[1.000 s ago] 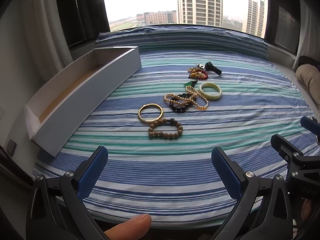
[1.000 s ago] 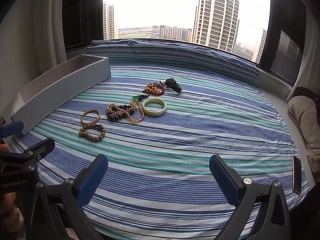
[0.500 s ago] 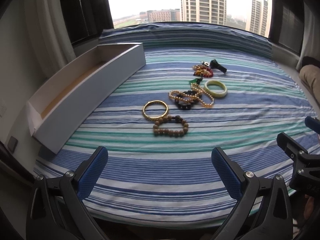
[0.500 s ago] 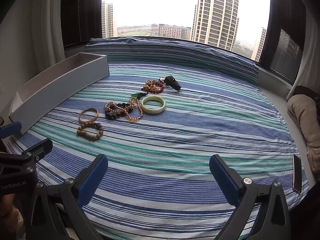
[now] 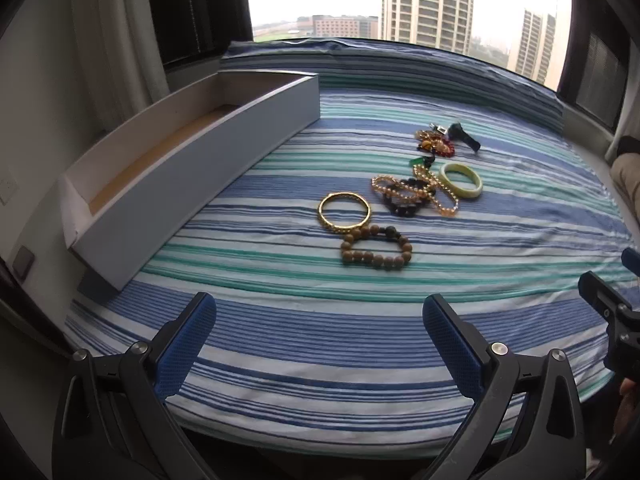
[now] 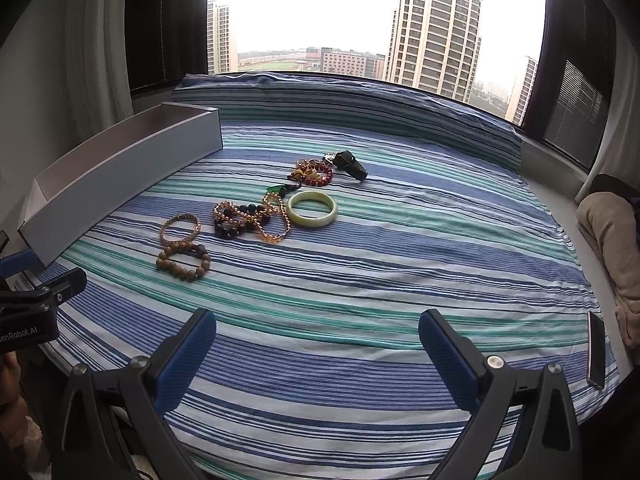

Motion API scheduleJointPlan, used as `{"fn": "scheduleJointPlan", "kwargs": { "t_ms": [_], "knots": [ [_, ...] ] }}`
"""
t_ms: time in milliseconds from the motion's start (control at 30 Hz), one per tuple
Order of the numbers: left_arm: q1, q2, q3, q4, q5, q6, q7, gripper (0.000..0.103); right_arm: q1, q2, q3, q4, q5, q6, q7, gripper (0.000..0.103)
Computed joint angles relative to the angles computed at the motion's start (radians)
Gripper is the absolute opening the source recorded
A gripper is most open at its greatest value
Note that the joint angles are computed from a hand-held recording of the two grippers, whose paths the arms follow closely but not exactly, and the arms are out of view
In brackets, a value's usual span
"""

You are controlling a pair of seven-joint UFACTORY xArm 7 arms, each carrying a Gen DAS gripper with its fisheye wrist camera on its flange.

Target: Organize jewelry

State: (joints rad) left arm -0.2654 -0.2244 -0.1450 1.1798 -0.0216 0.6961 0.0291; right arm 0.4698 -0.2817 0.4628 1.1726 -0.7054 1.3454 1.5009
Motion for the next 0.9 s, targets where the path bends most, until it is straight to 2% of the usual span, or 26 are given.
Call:
{"fn": "scheduleJointPlan", "kwargs": {
  "t_ms": [233,533,700,900],
  "knots": [
    [-0.008,0.042,0.007,0.031,-0.031,0.010,0.038,0.103,-0.003,0.034,-0.017,0.017,-0.010,-0.030,-0.009,0.103],
    [0.003,0.136,0.005,0.101,0.009,0.002,0.026,0.103,0.001,0.088,-0.064,0.025,-0.017,-0.095,-0.020,0.103],
    [-0.001,0.214,0.009,0.197,-0.008,0.026,0.058,0.103,-0.008,0.123,-0.098,0.037,-0.024,-0.143,-0.026,0.103],
    [-0.007,0.265,0.011,0.317,0.041,0.060,0.063,0.103,-0.030,0.118,-0.126,0.028,-0.053,-0.218,0.020,0.103]
  ]
}}
